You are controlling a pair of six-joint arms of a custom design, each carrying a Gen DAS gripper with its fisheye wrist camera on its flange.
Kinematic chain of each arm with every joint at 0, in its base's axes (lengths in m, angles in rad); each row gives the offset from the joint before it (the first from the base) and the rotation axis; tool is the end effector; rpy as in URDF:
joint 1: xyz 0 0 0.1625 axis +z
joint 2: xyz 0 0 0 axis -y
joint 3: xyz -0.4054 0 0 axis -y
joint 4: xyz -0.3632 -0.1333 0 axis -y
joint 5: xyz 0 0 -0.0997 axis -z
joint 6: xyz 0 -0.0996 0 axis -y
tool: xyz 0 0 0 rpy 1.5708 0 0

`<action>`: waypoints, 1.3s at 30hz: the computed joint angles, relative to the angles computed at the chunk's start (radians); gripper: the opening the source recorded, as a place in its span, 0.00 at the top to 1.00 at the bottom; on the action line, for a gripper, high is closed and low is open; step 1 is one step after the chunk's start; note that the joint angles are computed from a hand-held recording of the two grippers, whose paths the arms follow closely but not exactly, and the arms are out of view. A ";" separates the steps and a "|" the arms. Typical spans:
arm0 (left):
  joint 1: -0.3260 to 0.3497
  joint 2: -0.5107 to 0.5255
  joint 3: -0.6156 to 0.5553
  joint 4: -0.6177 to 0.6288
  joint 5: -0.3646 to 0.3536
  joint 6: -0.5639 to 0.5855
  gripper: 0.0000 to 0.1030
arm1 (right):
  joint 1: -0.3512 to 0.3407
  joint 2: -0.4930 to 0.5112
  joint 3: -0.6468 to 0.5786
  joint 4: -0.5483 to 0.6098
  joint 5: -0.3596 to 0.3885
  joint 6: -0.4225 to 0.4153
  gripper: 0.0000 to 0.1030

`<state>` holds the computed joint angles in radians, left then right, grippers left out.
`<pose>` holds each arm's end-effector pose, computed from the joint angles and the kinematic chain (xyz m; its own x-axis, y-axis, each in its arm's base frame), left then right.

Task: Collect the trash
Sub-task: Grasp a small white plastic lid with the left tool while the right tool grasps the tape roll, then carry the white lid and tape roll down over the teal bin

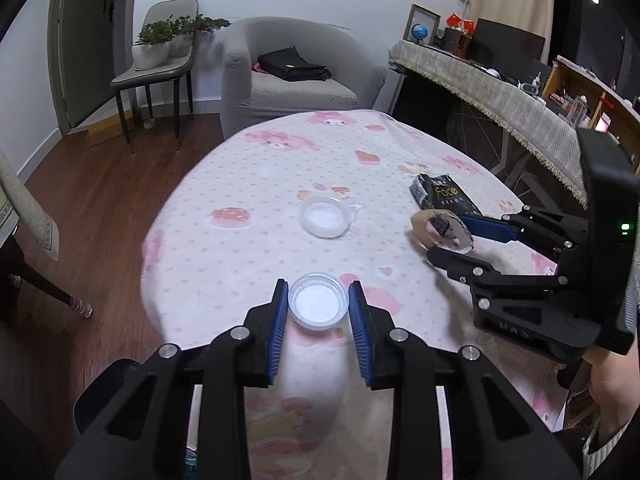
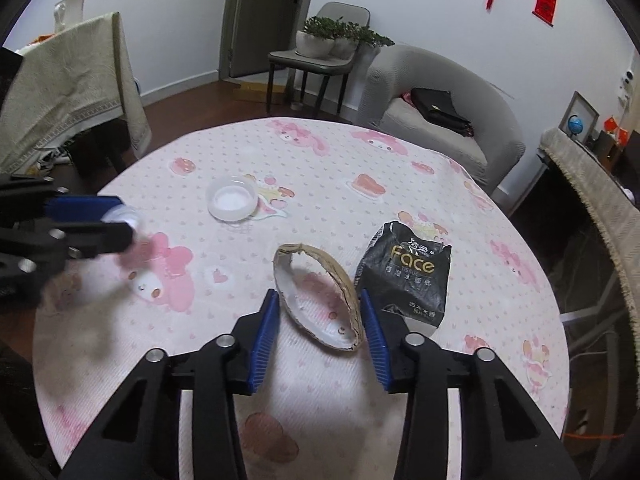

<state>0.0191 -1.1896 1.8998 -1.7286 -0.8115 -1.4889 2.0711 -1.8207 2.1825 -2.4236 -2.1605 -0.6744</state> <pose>-0.4692 -0.2109 0.1882 -0.8198 0.0437 -0.5709 0.4158 0.7310 -0.5411 0.2441 -0.2841 0.4008 -0.4037 -0.6149 0.6775 -0.8643 0.4991 -0.0621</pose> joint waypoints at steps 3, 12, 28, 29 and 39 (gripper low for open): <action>-0.010 -0.029 0.010 0.031 0.002 -0.026 0.68 | 0.014 0.024 0.012 -0.038 -0.044 -0.015 0.60; -0.050 -0.112 0.032 0.158 0.002 -0.122 0.68 | 0.025 0.054 -0.019 -0.014 0.002 0.094 0.66; -0.130 -0.281 0.086 0.443 -0.061 -0.365 0.68 | 0.144 0.137 -0.041 0.033 0.161 0.267 0.66; -0.133 -0.291 0.093 0.452 -0.069 -0.375 0.68 | 0.149 0.143 -0.041 0.033 0.169 0.274 0.66; -0.181 -0.399 0.183 0.540 -0.179 -0.484 0.68 | 0.211 0.230 -0.040 0.013 0.247 0.335 0.66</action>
<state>-0.1614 -1.5891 2.0827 -1.1881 -0.9905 -1.9729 2.2824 -1.5909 2.1429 -2.4102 -1.9136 -0.3390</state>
